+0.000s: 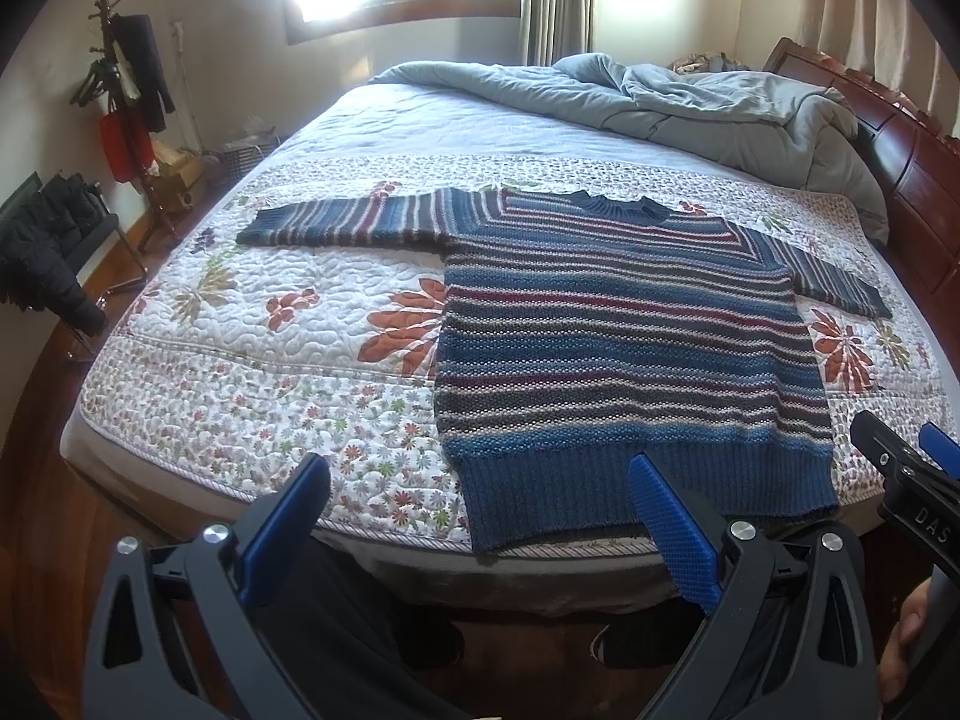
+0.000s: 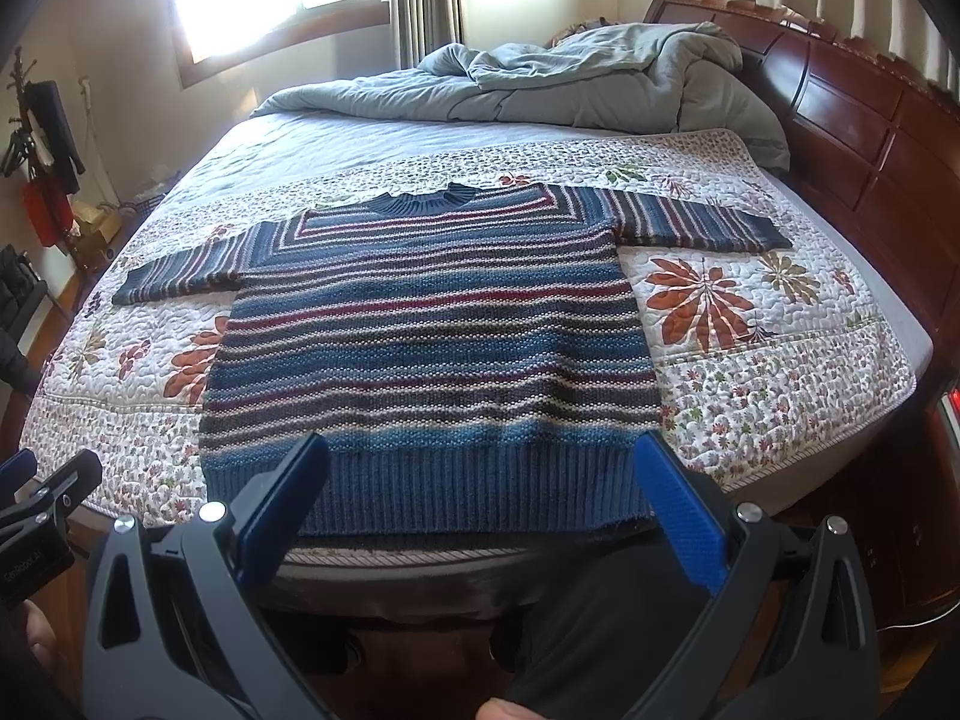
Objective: Fold small clothes
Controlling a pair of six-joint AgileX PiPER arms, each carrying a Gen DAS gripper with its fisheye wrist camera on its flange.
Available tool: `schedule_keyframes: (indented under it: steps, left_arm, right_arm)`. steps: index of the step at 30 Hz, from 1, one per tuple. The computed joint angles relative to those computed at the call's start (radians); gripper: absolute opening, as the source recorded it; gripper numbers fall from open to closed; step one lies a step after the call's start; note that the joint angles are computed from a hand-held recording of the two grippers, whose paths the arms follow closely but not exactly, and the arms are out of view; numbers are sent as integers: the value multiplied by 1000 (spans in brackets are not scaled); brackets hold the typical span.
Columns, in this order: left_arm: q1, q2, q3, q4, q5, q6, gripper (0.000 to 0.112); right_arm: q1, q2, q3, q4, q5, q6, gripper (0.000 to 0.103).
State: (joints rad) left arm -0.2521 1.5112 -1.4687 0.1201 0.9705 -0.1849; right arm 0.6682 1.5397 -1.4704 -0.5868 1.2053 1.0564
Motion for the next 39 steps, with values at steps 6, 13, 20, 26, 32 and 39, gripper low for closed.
schedule_keyframes:
  steps: [6, 13, 20, 26, 32, 39]
  left_arm:
    - [2, 2, -4, -2, 2, 5, 99]
    - [3, 2, -5, -4, 3, 6, 99]
    - [1, 21, -28, -2, 17, 6, 99]
    - [0, 33, -32, -3, 16, 5, 99]
    - [-7, 61, -40, -2, 16, 8, 99]
    - [70, 155, -84, -227, -20, 256, 99]
  right_arm:
    - [1, 5, -7, -3, 3, 0, 101]
    - [-2, 5, -9, 1, 3, -5, 101]
    - [-10, 11, -12, 8, 0, -13, 101]
    - [-20, 16, -1, 15, -14, -15, 101]
    - [-33, 25, 11, 23, -28, -17, 101]
    - [-119, -17, 74, -62, -178, -52, 101]
